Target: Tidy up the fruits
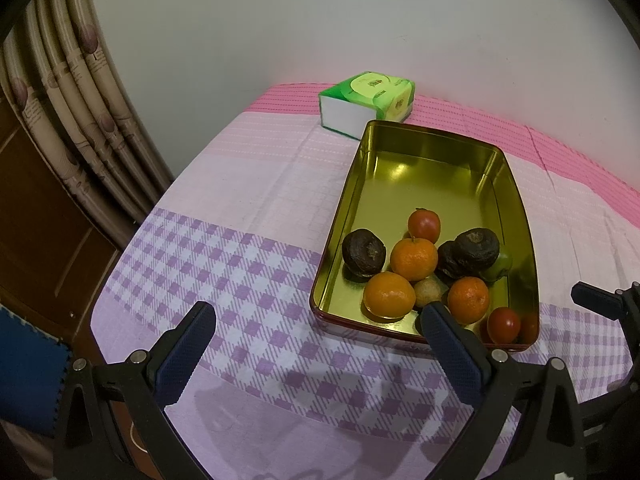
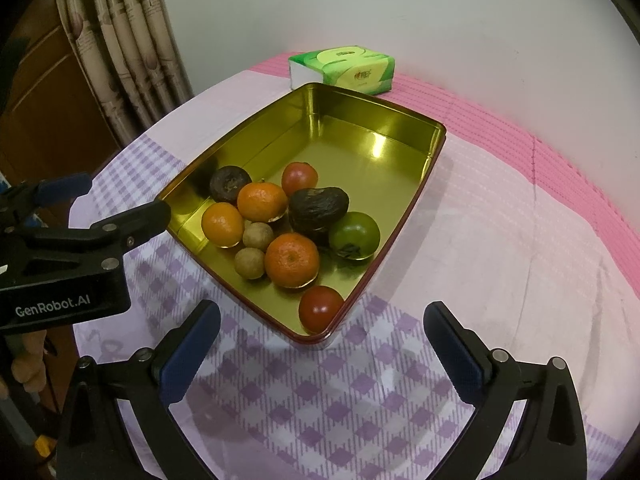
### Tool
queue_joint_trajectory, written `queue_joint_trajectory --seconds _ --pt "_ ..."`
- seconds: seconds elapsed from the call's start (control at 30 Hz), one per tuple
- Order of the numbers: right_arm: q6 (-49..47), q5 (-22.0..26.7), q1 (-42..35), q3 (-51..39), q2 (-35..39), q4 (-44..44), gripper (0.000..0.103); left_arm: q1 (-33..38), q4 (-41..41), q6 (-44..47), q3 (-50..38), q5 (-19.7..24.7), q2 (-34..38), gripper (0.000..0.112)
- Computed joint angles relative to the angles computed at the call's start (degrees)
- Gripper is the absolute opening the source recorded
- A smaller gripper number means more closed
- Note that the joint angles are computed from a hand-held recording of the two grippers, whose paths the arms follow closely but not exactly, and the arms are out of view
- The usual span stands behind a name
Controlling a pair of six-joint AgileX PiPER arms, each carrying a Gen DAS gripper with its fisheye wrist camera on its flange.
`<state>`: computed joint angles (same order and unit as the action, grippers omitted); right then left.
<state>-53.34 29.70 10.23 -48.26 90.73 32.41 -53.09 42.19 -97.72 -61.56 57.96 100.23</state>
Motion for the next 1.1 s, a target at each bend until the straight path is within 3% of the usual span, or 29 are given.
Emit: queue_joint_trajectory --seconds 0.77,1.1 --pt "-0.58 0.55 -0.16 -0.19 0.24 0.37 0.101 0.08 -0.53 0.57 -1.09 0.25 0.73 0.102" --pt "-0.15 0.48 0.01 -0.05 -0.04 -0.03 0.101 0.39 -0.58 0.85 -0.5 -1.82 0.09 0.102"
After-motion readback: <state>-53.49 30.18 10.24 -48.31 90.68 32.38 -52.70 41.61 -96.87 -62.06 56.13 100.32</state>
